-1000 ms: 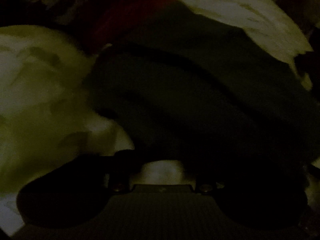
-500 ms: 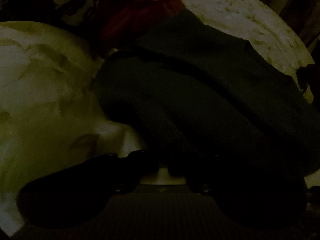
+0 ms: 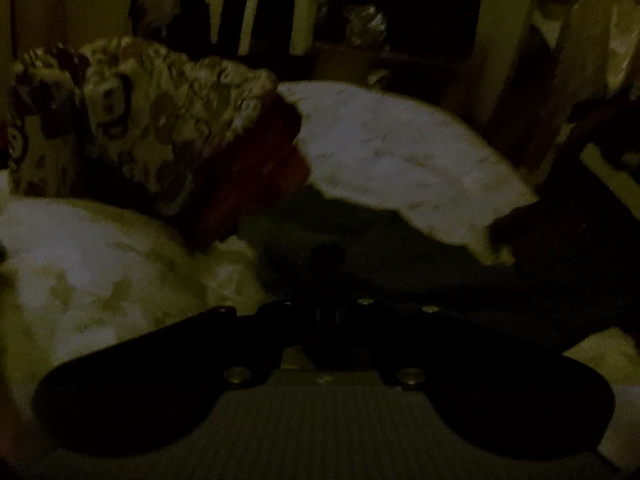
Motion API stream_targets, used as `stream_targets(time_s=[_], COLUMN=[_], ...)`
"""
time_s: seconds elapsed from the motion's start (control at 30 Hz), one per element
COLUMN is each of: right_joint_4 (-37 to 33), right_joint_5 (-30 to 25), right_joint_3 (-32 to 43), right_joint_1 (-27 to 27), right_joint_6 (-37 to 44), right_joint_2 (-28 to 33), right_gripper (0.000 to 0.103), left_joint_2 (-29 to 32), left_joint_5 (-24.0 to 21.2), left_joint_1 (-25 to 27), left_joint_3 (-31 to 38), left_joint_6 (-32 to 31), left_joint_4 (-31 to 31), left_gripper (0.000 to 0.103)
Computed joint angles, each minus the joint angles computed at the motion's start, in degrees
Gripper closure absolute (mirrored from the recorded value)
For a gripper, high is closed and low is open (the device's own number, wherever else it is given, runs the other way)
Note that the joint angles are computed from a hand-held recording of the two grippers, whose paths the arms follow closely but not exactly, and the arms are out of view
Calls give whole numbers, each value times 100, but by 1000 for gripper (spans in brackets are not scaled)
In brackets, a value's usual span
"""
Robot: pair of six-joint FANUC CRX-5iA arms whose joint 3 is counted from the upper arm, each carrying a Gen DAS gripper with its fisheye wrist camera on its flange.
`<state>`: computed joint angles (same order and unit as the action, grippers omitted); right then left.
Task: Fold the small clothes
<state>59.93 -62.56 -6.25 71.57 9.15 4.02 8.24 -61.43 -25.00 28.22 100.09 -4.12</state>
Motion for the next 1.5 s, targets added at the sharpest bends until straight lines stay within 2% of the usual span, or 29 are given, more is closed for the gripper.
stream_targets(time_s=[0.17,0.23,0.33,0.43,0.53,0.57,0.73,0.8,0.83,0.87,0.9,0.93,0.97,1.0,1.07,1.17,1.2,1.23,1.3,1.4,1.5], right_joint_4=[-47,-276,-1028,-1795,-2376,-2445,-2753,-2382,-2244,-2220,-2052,-1816,-1682,-1598,-1444,-1273,-1212,-1149,-1050,-1128,-1036], right_joint_5=[-1314,-1577,-1774,-1559,-982,-821,-650,-430,-235,-208,-268,-369,-529,-674,-868,-660,-518,-411,-289,-49,122], right_joint_3=[206,176,174,35,-144,-230,-222,-527,-708,-724,-754,-767,-687,-596,-455,-409,-444,-487,-505,-546,-757], right_joint_1=[643,906,1166,1292,1276,1276,1266,1358,1366,1346,1387,1422,1426,1422,1347,979,843,736,486,88,-220], right_joint_6=[448,383,199,-4,-134,-240,-246,-587,-805,-908,-1050,-1185,-1139,-1037,-829,-530,-548,-581,-545,-386,-540], right_joint_2=[-252,-378,-474,-535,-529,-531,-614,-825,-993,-1081,-1143,-1142,-1121,-1076,-975,-898,-909,-927,-843,-662,-582], right_gripper=[93,93,93,93,92,92,90,83,81,75,60,47,41,33,31,30,26,15,0,1,3], left_joint_2=[-673,-970,-1295,-1499,-1525,-1545,-1675,-1742,-1732,-1708,-1691,-1686,-1669,-1611,-1361,-845,-621,-416,143,1130,1812], left_joint_5=[-243,-503,-915,-1233,-1418,-1477,-1806,-1812,-1797,-1781,-1757,-1653,-1486,-1331,-1097,-646,-503,-440,-452,-937,-911], left_joint_1=[-35,-87,-182,-262,-344,-341,-460,-566,-646,-784,-951,-1057,-1201,-1327,-1549,-1694,-1708,-1734,-1722,-1852,-2048], left_joint_3=[-501,-820,-1309,-1834,-2029,-2073,-1964,-1872,-1768,-1620,-1463,-1368,-1276,-1177,-885,-480,-334,-201,238,1249,1887], left_joint_6=[-485,-486,-411,-226,57,117,214,141,78,37,-54,-167,-262,-371,-663,-1030,-1201,-1318,-1593,-1751,-1841], left_joint_4=[377,329,255,166,-161,-221,-655,-728,-810,-947,-1109,-1219,-1372,-1500,-1658,-1598,-1474,-1371,-1088,-1184,-1592], left_gripper=[97,97,97,97,98,102,102,97,93,73,45,33,17,11,10,10,10,10,12,17,17])
